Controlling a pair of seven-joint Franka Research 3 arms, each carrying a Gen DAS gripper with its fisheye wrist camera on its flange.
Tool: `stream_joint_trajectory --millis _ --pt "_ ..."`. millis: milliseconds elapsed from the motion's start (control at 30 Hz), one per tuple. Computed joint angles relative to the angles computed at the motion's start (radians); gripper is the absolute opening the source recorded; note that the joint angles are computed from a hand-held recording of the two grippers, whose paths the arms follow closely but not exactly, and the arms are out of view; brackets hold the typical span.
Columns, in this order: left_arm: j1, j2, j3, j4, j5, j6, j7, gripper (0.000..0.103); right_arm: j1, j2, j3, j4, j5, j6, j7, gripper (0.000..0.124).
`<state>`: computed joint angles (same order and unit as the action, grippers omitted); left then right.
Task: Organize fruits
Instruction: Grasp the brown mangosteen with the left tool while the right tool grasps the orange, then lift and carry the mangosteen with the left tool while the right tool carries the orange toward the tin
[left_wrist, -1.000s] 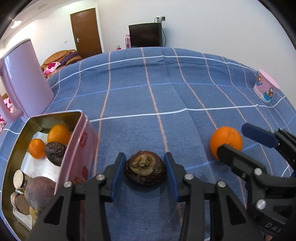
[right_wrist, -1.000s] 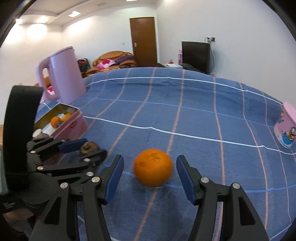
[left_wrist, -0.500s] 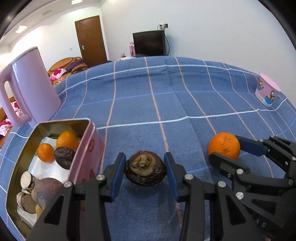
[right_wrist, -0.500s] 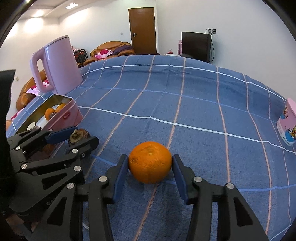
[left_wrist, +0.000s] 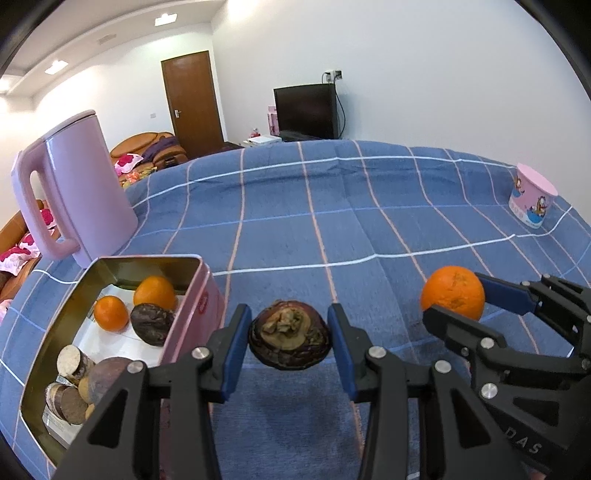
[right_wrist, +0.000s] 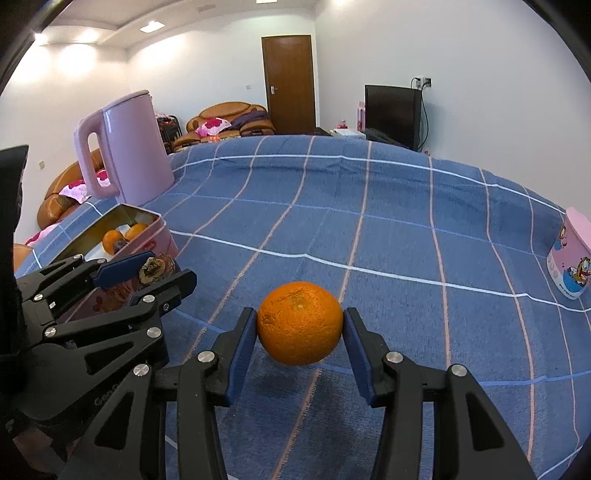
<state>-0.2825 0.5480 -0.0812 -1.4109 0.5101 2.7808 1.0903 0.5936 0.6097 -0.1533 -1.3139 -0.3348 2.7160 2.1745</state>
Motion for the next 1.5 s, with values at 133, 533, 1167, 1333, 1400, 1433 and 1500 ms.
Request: stream_joint_trajectory --millis 133,533,1167,1333,1400,1433,1500 --pt "-0.007 -0.013 0.017 -0.023 0.016 0.028 -0.034 0.044 0.012 -0.004 -0.015 -0.012 -0.017 0.023 0.016 0.05" --pt "-0.021 -0.042 0.049 -0.069 0.077 0.077 -0.122 0.044 0.049 -0.035 -0.069 -0.073 -0.085 0.112 0.101 0.05" --pt "-0.057 -0.084 0.111 -0.122 0.267 0.141 -0.327 0.044 0.145 -0.08 -0.204 -0.162 -0.265 0.219 0.314 0.05" --pt "-0.072 -0.097 0.135 -0.135 0.337 0.156 -0.406 0.044 0.162 -0.086 -0.231 -0.171 -0.325 0.237 0.38 0.05" --pt "-0.072 -0.101 0.136 -0.14 0.359 0.159 -0.429 0.044 0.17 -0.087 -0.241 -0.171 -0.35 0.24 0.406 0.05" --pt "-0.071 -0.103 0.137 -0.141 0.369 0.16 -0.439 0.044 0.175 -0.087 -0.248 -0.172 -0.366 0.243 0.422 0.049" --pt "-0.073 -0.104 0.14 -0.14 0.392 0.162 -0.464 0.044 0.178 -0.088 -0.253 -0.171 -0.391 0.245 0.444 0.049"
